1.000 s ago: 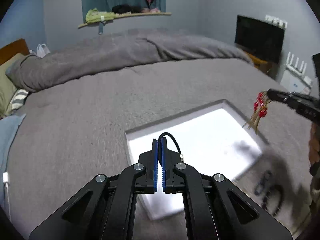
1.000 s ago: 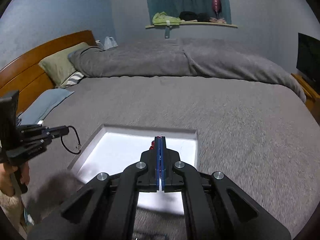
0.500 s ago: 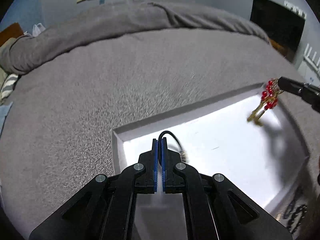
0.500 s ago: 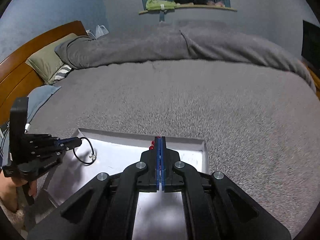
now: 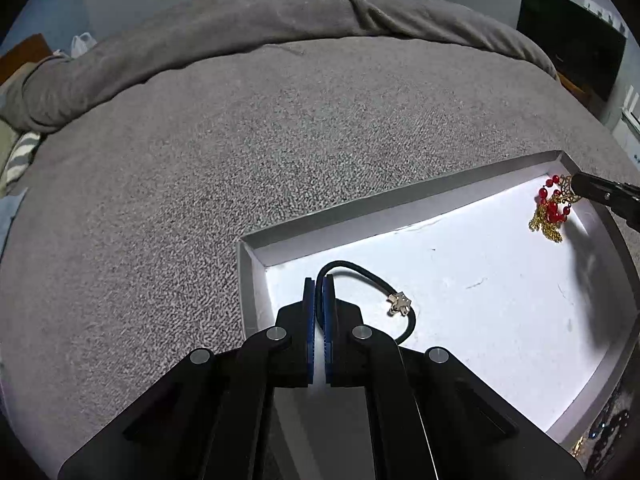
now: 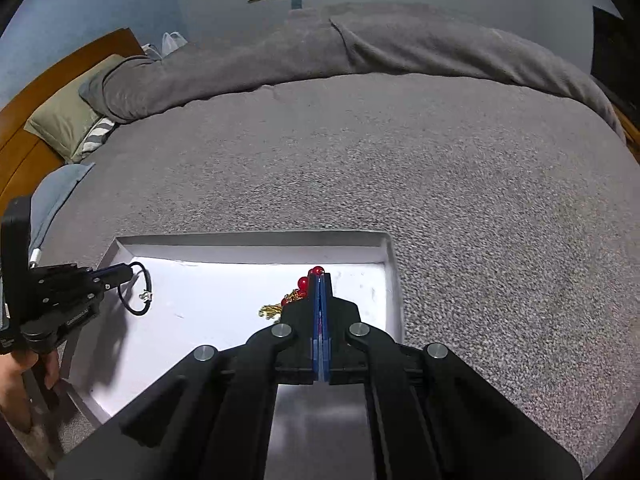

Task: Organize jewelry
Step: 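Carry both items into the white box and open both tools, then withdraw both tools from the box back over the bracelets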

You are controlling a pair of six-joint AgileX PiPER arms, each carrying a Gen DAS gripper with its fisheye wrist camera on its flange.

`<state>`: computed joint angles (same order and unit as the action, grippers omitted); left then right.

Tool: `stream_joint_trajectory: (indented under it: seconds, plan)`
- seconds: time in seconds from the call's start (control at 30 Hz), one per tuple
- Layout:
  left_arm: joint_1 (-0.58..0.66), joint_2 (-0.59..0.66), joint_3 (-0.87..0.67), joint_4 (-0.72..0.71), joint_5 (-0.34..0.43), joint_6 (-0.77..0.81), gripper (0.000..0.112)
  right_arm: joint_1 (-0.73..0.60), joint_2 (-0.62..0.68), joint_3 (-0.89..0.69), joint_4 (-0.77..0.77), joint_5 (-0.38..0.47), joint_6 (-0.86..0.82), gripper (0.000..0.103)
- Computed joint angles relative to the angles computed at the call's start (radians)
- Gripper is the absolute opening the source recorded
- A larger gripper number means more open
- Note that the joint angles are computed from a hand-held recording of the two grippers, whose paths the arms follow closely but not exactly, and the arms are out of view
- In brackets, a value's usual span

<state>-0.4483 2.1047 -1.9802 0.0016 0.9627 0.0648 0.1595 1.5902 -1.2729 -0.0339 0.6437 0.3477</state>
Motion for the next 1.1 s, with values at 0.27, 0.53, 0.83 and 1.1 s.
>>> stream_joint_trajectory:
  seconds: [0.27, 0.53, 0.83, 1.1]
  plan:
    - [0.001, -0.142, 0.195, -0.064, -0.147, 0.062, 0.052, 0.02, -0.099, 0.07, -0.051, -0.027, 0.068, 0.042]
    - [-0.028, -0.328, 0.405, -0.019, -0.269, -0.031, 0.089, 0.163, -0.262, 0.132, -0.325, 0.033, 0.314, 0.09]
    - [-0.119, -0.551, 0.616, 0.215, -0.347, -0.277, 0.096, 0.382, -0.451, 0.212, -0.565, 0.202, 0.576, 0.098]
    - [-0.218, -0.723, 0.735, 0.419, -0.341, -0.479, 0.098, 0.673, -0.537, 0.247, -0.761, 0.431, 0.844, 0.098]
